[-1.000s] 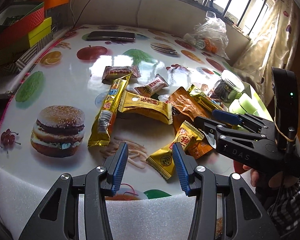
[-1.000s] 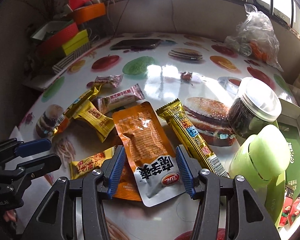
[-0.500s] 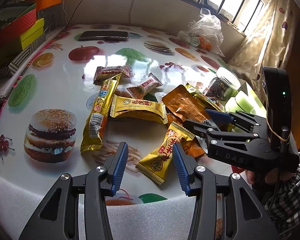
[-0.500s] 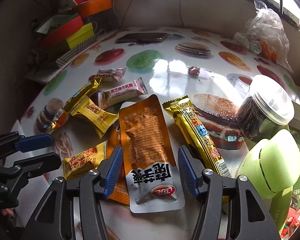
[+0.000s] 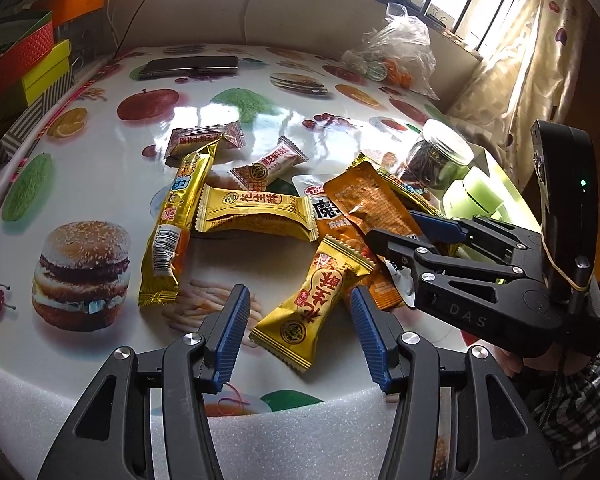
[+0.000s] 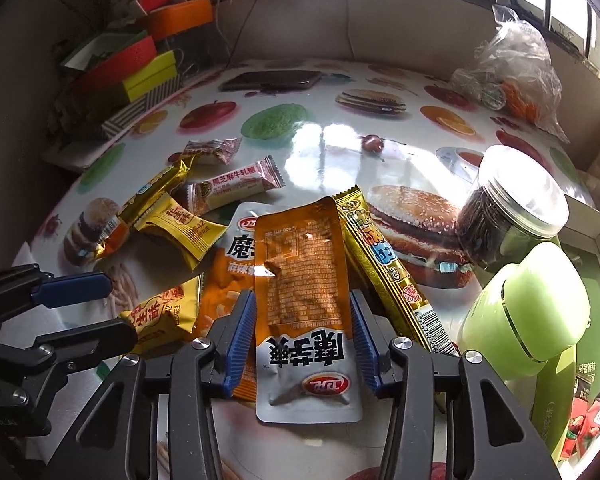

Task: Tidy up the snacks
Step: 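Grasp the orange konjac packet with right gripper while left grasps yellow peanut packet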

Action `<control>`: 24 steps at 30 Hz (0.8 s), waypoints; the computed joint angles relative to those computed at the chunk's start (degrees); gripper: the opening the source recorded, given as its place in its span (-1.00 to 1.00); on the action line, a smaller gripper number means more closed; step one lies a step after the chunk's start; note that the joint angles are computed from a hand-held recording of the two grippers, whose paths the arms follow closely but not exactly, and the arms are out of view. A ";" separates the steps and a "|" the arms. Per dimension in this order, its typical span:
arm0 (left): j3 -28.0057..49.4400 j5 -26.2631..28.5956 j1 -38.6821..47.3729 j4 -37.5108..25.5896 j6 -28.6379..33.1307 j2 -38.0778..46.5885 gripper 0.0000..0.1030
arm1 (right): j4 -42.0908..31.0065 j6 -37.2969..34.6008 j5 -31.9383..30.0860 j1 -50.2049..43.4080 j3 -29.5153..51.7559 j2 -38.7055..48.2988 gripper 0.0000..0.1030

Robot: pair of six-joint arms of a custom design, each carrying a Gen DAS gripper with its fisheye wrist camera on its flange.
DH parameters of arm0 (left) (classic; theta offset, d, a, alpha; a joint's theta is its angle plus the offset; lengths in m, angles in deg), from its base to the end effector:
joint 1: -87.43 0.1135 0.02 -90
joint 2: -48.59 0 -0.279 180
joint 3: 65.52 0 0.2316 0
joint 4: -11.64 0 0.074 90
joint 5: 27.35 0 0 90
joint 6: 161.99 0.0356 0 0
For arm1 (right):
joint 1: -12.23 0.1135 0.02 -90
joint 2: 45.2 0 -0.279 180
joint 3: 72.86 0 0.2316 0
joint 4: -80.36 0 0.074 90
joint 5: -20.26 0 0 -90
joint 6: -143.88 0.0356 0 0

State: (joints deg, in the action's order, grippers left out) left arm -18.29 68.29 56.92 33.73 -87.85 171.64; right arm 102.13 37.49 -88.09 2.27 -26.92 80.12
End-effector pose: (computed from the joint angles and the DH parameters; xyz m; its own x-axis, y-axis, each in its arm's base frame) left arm 0.2512 -0.1521 0.0346 -0.8199 0.1675 -0.5474 0.3444 0.9082 -0.2379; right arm 0.2794 -0.0377 0.0225 -0.7974 -0.1319 -0.5889 -0.2365 0.9661 0.1039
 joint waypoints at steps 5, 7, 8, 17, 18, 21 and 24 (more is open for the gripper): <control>1.97 -2.11 -1.56 -2.19 1.20 1.04 0.04 | 2.08 1.09 -0.39 -0.97 -1.46 -0.53 -0.55; 2.72 -1.55 -1.67 -2.77 1.58 1.51 0.04 | 2.03 1.30 -0.88 -1.38 -1.48 -0.40 -0.55; 3.36 -2.03 -2.00 -3.66 1.81 1.80 0.04 | 2.14 1.40 -1.12 -1.52 -1.55 -0.35 -0.56; 6.31 -5.59 -3.67 -6.57 2.24 3.72 0.04 | 5.37 2.24 -2.60 -2.24 -3.94 -1.29 -0.74; 6.31 -5.70 -3.72 -6.37 2.03 3.84 0.04 | 5.63 2.33 -3.00 -2.49 -4.21 -1.57 -0.79; 6.49 -5.91 -3.77 -6.30 1.58 3.91 0.04 | 5.45 2.44 -3.51 -2.71 -4.32 -1.87 -0.82; 6.49 -5.44 -3.72 -6.20 1.51 3.88 -0.32 | 5.47 2.64 -4.19 -2.95 -4.54 -2.06 -0.83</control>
State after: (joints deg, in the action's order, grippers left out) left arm -11.80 62.85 53.20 27.52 -86.34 175.52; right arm 107.60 40.14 -92.28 -0.68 -31.46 78.07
